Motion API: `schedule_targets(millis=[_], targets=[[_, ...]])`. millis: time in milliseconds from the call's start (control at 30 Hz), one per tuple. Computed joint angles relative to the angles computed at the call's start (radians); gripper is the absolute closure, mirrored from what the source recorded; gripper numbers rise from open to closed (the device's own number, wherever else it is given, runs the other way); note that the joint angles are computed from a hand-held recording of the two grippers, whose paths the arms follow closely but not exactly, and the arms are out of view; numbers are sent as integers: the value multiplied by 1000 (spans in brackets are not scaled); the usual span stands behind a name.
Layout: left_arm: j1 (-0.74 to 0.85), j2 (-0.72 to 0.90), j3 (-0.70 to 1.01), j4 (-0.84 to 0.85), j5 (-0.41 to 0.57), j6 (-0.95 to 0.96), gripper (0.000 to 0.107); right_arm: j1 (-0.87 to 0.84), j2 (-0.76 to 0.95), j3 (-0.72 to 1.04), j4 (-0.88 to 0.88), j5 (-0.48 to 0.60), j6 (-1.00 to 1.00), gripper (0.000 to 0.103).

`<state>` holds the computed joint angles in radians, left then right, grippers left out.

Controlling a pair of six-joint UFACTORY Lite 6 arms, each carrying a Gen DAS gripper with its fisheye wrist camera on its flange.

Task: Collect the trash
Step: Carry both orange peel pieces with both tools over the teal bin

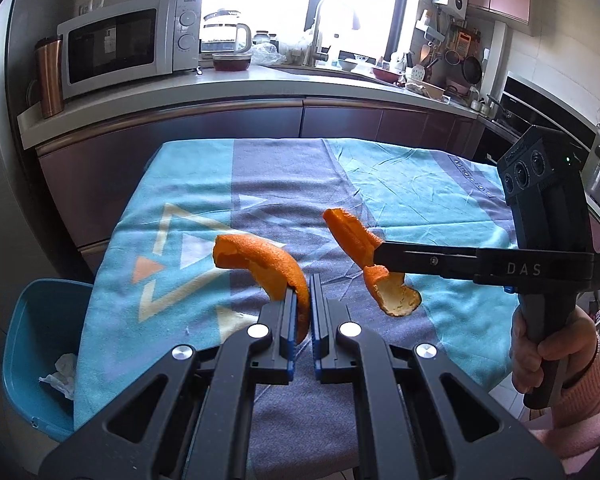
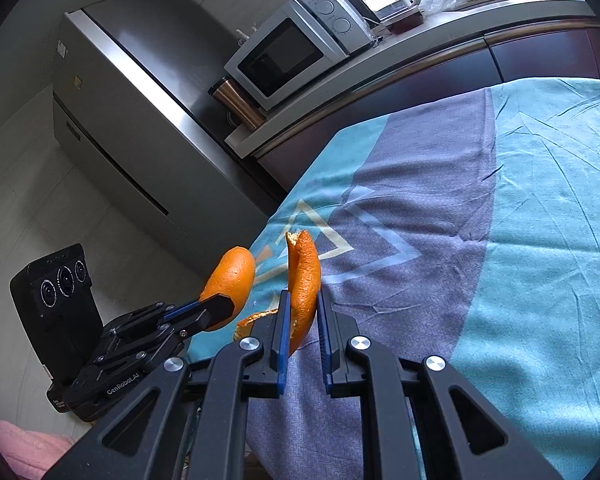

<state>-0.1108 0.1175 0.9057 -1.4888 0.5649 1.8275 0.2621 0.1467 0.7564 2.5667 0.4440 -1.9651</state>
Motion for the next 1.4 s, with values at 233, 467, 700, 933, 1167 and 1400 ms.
schedule_targets(millis=[233,467,700,933,1167,1400], targets=[[94,-49,-27,30,38,11,101,43,74,85,-4,-8,12,91],[195,-53,-26,58,74,17,101,80,154,188,-44,-28,52,91],[272,-27,0,74,93,22,101,115,224,286,-98,-50,106,91],[327,2,28,81,108,26,101,133,276,356,-158,-64,161,91],[351,13,41,78,100,30,101,151,335,436,-217,-79,217,91],[380,18,52,74,101,41,101,167,375,494,-259,-87,257,91]])
